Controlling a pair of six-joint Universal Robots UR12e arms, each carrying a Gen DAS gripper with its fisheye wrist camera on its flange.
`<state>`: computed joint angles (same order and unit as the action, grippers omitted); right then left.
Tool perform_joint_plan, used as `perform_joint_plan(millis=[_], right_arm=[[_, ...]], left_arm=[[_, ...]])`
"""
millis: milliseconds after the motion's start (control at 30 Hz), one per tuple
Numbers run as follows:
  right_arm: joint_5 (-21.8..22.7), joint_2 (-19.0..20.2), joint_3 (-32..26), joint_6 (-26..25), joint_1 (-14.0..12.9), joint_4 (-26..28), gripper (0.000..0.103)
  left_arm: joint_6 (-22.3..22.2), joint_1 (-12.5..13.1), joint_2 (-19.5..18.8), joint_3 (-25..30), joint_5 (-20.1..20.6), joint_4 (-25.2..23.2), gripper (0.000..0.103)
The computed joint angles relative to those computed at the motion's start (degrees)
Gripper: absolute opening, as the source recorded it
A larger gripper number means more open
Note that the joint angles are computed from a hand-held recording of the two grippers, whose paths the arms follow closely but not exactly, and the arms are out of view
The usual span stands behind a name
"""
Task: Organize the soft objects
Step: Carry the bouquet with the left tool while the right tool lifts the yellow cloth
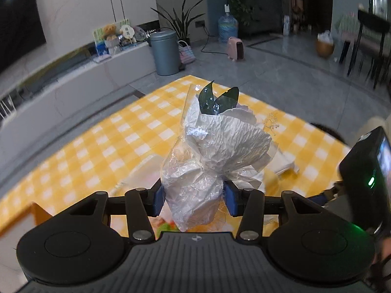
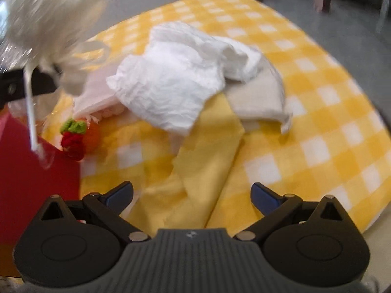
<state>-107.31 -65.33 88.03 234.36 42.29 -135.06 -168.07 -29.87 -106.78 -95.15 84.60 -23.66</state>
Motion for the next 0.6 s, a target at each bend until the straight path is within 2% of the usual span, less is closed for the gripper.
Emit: perform_joint_plan(millis=[100,200,267,300,400,467,533,600], right_arm=[[-1.2,1.1,-2.1,-3.4,0.6,3.9,0.098],[-3.9,1.6,-3.2,-4.3,1.4,6.0,0.079],[-6.0,1.5,-3.1,-2.9,1.7,6.3,0.057],[-6.3,1.3,-2.9,-2.4,1.8,6.2,0.055],[-6.6,0.3,-1.5,-1.4,1.7,5.1,0.042],[-6.1,-0.1,-0.7,-1.1,1.5,3.0,0.029],[-4.7,-0.6,0.6,-1.0,1.2,-0.2,0.024],[-3.4,-1.2,2.1,-1.5,1.0,-4.7,0.021]], left_arm=[[1.1,0.1,-0.4,-0.2,1.3,-0.1,0.055],[-1.5,0.6,-0.3,-0.5,1.2,-0.1,0.055],[-3.2,1.0,-0.3,-0.7,1.0,0.5,0.055],[-3.7,1.0,-0.4,-0.9,1.7,1.2,0.055],[-6.3,1.4,-0.4,-0.8,1.4,1.1,0.055],[-7.9,1.6,-0.3,-1.2,1.2,2.3,0.055],[-7.4,1.5,-0.2,-1.1,1.7,1.3,0.055],[-6.8,1.5,-0.1,-1.5,1.6,2.5,0.055]])
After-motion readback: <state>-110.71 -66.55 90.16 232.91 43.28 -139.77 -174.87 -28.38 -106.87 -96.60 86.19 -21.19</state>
